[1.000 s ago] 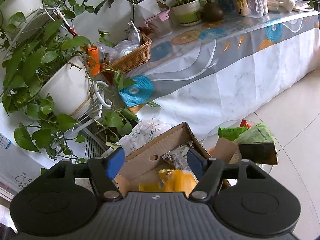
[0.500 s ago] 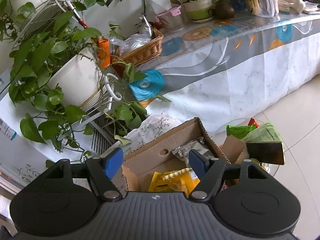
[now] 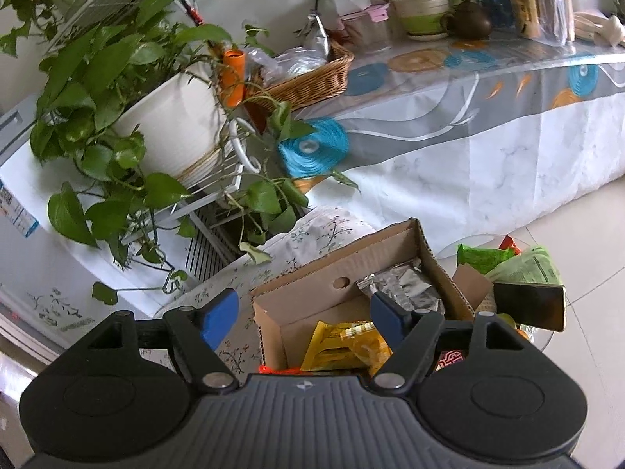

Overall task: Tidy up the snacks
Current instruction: 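Open both grippers to drop the yellow and orange bags into the box, then move both grippers back to the pink bag and blue bag on the table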

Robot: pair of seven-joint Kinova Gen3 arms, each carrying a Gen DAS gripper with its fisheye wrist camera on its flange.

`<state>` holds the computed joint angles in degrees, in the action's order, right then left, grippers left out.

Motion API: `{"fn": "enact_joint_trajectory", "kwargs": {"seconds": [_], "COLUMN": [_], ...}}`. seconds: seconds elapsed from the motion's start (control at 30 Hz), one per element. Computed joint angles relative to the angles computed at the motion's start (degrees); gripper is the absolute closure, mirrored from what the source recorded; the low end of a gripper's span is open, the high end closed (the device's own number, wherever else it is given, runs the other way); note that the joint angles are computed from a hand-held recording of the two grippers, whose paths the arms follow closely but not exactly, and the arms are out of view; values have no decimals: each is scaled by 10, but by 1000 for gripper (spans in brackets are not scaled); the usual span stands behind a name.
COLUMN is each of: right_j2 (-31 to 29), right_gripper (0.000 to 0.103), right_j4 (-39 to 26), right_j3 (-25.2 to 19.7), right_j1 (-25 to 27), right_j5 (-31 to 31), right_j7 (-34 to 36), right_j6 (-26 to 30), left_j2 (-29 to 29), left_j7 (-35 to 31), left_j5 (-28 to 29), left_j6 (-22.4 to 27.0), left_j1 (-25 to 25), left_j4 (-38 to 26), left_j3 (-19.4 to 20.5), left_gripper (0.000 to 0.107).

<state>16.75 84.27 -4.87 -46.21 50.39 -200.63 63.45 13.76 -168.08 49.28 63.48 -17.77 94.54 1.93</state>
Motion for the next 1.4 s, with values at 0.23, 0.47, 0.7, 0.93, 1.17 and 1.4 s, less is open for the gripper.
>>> {"fn": "enact_joint_trajectory", "kwargs": {"seconds": [0.23, 0.47, 0.7, 0.93, 1.17, 1.4], "right_j2": [12, 31, 58, 83, 101, 121], "right_gripper": [21, 20, 20, 20, 20, 20], "right_j4": [-16, -41, -75, -107, -127, -151], "right_j3": [0, 6, 11, 20, 21, 15], "right_j1": [-1, -7, -12, -23, -26, -26], "right_j5": [-7, -19, -47, -82, -139, -206], "right_j7": [36, 85, 176, 266, 344, 430], "right_j6": [-1, -1, -24, -50, -83, -92], "left_j2": [22, 56, 72, 72, 77, 73], "left_j7": [0, 13, -1, -59, -145, -223], "left_j5": [1, 0, -2, -28, -51, -78], "left_j6": [25, 37, 46, 72, 111, 108], "left_j1": [-32, -74, -120, -152, -176, -173], "left_j4": [-24, -62, -63, -44, -28, -5], "left_j3": [-9, -12, -10, -18, -23, -33], "left_gripper": [13, 13, 12, 12, 12, 12]}}
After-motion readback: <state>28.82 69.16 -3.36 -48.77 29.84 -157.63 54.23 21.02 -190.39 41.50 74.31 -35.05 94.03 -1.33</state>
